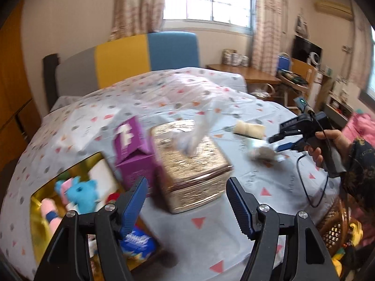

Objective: Organize soft objects
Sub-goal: 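Move both tools back toward the wipes pack and beige bandage roll, then grasp the white wipes pack with the left tool while the right tool grasps the beige bandage roll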

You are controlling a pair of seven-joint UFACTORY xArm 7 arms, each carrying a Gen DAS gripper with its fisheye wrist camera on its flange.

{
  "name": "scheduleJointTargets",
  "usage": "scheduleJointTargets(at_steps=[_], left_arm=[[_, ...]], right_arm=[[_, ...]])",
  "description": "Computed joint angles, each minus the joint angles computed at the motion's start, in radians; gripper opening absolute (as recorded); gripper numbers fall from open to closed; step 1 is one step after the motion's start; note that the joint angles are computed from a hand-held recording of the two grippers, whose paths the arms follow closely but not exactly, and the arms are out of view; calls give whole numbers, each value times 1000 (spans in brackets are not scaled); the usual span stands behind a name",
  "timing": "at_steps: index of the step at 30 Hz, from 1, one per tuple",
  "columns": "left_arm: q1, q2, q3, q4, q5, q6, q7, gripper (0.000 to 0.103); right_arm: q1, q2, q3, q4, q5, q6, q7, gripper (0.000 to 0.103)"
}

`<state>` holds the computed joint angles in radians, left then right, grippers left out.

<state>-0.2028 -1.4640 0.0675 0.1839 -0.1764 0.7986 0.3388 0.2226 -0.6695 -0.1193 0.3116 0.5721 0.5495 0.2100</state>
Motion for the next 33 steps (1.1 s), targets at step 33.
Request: scheduleJointTargets(at_steps=[33], left_arm=[[-260,1252,-272,527,-24,-325,-441,75]], right_arm=[[-95,-262,43,-166,-318,-262,325,46]])
